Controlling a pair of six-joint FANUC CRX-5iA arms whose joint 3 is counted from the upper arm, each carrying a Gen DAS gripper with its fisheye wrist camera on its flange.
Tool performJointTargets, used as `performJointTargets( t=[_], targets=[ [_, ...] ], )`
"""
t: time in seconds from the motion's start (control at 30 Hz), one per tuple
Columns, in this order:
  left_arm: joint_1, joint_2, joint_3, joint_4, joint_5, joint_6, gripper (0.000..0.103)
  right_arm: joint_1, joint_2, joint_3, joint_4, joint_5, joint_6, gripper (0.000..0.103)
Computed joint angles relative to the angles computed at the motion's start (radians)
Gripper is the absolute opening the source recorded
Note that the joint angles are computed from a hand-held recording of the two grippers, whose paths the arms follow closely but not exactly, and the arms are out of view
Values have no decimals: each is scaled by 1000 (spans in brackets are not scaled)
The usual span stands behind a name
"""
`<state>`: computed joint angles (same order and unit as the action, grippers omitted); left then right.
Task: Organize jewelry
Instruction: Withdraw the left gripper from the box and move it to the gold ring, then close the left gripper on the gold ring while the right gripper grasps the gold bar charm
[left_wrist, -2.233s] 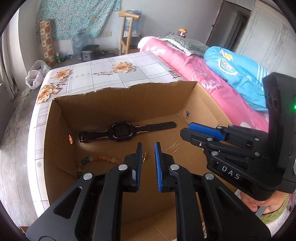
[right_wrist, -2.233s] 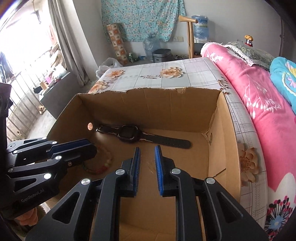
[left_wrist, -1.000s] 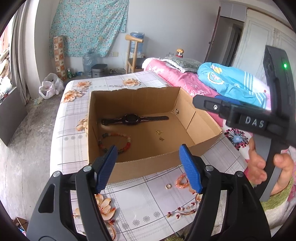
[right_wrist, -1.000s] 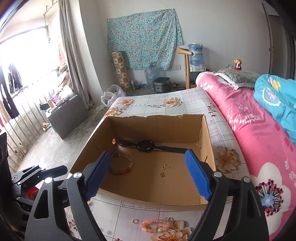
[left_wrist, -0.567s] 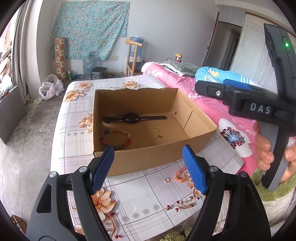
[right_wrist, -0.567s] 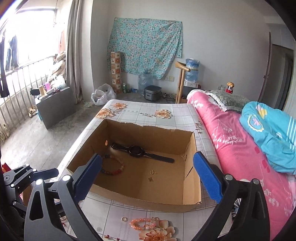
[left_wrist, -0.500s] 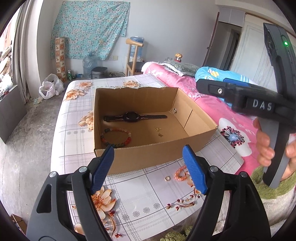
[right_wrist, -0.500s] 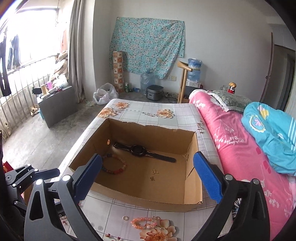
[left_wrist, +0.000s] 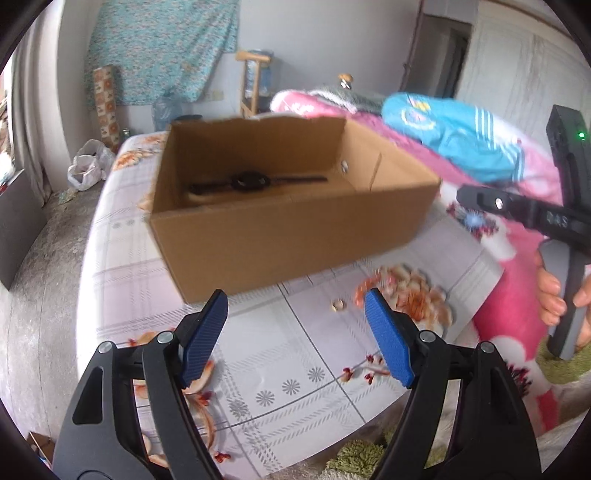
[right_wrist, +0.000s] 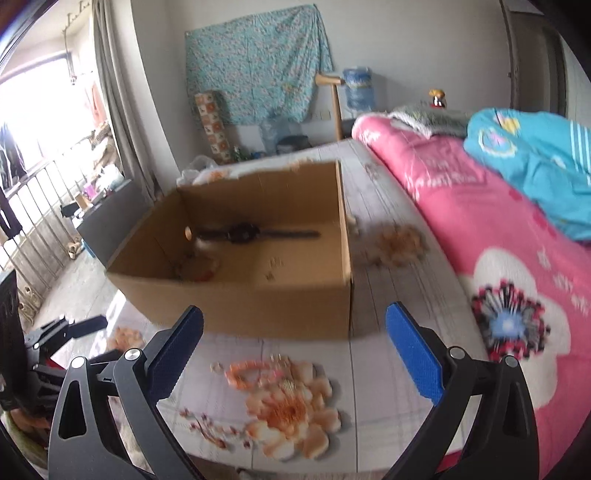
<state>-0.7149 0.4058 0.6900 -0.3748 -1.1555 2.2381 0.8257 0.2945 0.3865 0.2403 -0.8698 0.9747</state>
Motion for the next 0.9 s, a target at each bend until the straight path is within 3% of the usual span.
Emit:
performJointTargets(
  t=[0.13,0.23,0.3,0.47,0.67,0.9],
  targets=[
    [12,44,8,53,19,-101,56,20,-19,-59,-71,-2,27,95],
    [26,88,35,103,22,-180,43,38,-8,-69,-100,-19,52,83],
    [38,109,42,145,31,-225,32,43,11,-49,-132,-52,75,68],
    [47,175,108,182,-8,-291,24,42,46,-8,-219,-94,122,55],
    [37,226,182,154,-66,-314,22,58,37,-40,-200,-64,113,55],
    [26,267,252,137,-105,-345,10,65,29,-60,-177,-39,113,52]
  ],
)
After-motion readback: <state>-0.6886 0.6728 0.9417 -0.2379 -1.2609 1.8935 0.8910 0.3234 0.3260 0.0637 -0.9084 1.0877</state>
